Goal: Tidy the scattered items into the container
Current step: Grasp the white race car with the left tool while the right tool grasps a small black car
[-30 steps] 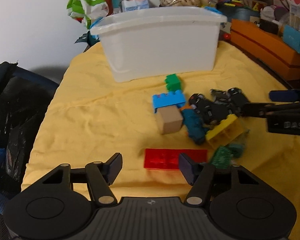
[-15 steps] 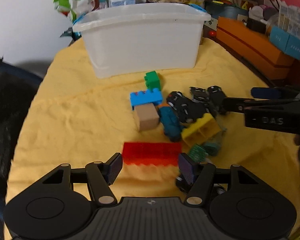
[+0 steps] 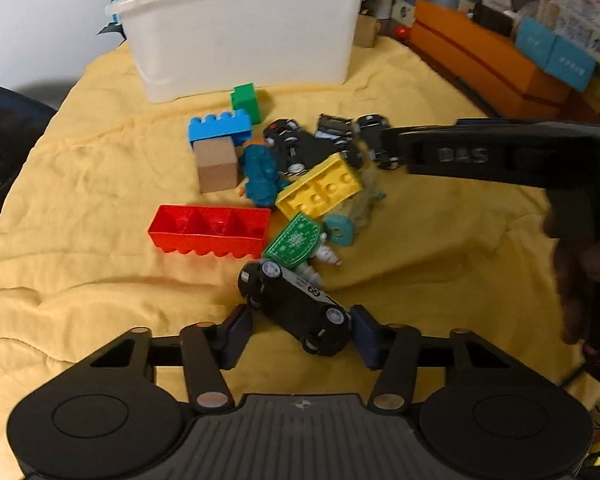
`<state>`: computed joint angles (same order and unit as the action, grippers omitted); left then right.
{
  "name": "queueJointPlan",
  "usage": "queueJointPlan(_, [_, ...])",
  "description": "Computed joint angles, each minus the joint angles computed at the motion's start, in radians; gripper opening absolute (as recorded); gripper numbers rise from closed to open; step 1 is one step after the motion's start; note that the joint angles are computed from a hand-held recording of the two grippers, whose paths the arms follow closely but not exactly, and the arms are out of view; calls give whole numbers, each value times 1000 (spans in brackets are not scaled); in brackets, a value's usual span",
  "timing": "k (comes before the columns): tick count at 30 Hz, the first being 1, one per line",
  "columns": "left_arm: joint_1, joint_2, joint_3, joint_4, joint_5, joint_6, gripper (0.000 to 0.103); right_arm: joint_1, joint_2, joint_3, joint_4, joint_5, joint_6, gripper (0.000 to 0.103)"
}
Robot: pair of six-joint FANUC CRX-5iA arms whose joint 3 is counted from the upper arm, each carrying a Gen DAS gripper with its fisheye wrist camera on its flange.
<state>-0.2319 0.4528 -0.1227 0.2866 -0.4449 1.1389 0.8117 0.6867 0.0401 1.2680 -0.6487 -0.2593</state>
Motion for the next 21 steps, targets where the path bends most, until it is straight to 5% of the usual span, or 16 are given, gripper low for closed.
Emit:
queueJointPlan(6, [16,-6,-13,11,19,-19,33,-13,8,10,0,19,7,68])
queueJointPlan(10, [23,-9,-4,-26,19,13,32,-12,44,71,-95,24,106,48])
queueJointPlan(21, [37,-1,8,-49,41,43,28,4,97,160,-203,-1,237,44])
